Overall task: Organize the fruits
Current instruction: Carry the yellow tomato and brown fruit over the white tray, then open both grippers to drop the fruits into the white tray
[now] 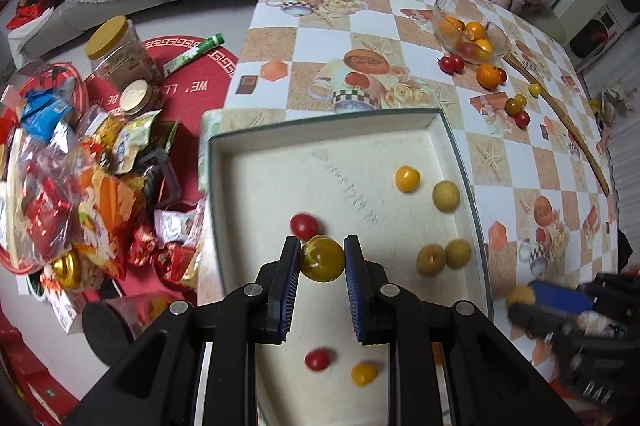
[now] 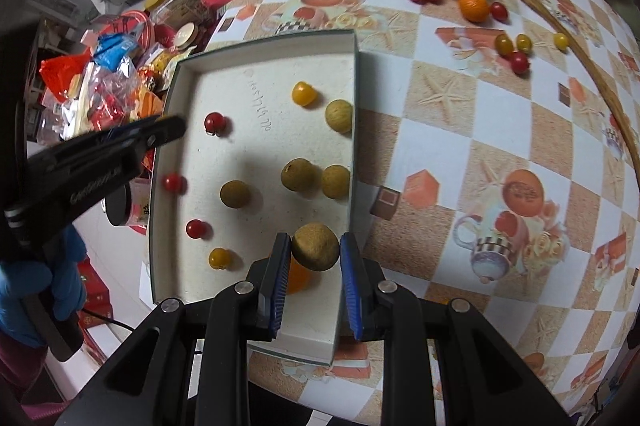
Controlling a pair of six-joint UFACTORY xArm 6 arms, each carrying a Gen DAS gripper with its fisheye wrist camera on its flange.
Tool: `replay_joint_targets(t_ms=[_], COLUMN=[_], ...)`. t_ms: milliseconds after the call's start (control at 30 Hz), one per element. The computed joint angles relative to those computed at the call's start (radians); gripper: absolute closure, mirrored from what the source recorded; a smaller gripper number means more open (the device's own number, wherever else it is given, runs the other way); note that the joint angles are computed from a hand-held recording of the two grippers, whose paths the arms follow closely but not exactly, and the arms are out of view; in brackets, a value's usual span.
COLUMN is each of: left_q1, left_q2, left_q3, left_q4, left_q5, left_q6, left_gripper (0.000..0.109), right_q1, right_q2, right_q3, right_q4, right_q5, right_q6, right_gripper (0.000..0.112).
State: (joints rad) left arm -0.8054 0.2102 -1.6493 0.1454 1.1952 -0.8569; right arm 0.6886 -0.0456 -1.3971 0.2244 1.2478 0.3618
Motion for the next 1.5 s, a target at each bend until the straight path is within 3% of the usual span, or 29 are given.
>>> replay_joint_targets(t_ms=[333, 1000, 1233, 1267, 1300, 1333, 1367, 1500], left_q1=[0.036, 0.043, 0.039, 0.040, 0.041, 0.041, 0.036, 0.030], left_q2=[0.153, 0.266, 0.278, 0.278, 0.275, 0.261, 0.247, 0.223], left_q3=[-0.136, -0.240, -0.252, -0.252, -0.248, -0.227, -0.211, -0.205], left_q4=[-0.004, -0.004, -0.016, -0.020, -0.027, -0.021, 0.009, 0.019], left_q5=[-0.006, 0.060, 0.074, 0.074, 0.069, 0.052, 0.037, 0.041], left_q6=[0.057, 0.104, 0.124, 0.126, 0.127, 0.115, 0.092, 0.083], left_gripper=[0.085, 0.084, 0.083, 0.082, 0.064, 0.039, 0.033, 0.032], right_q1=[0.023, 0.073, 0.100, 0.103, 0.107, 0.112, 0.117, 0.130], right_q2=[0.050, 0.144, 0.155, 0.152, 0.149, 0.142, 0.134, 0.091], right_q3=[0.006, -0.031, -0.028, -0.028, -0.027, -0.026, -0.025, -0.026], right_q4=[-0.017, -0.048, -0.029, -0.020, -0.017, -0.019, -0.025, -0.040], right_q5=[-0.030, -0.038, -0.053, -0.057, -0.061, -0.066, -0.071, -0.059], right_q6=[0.005, -0.051, -0.077, -0.086, -0.091, -0.095, -0.099, -0.127], right_gripper=[0.085, 0.084, 0.054, 0.051, 0.044, 0.037, 0.032, 0.028])
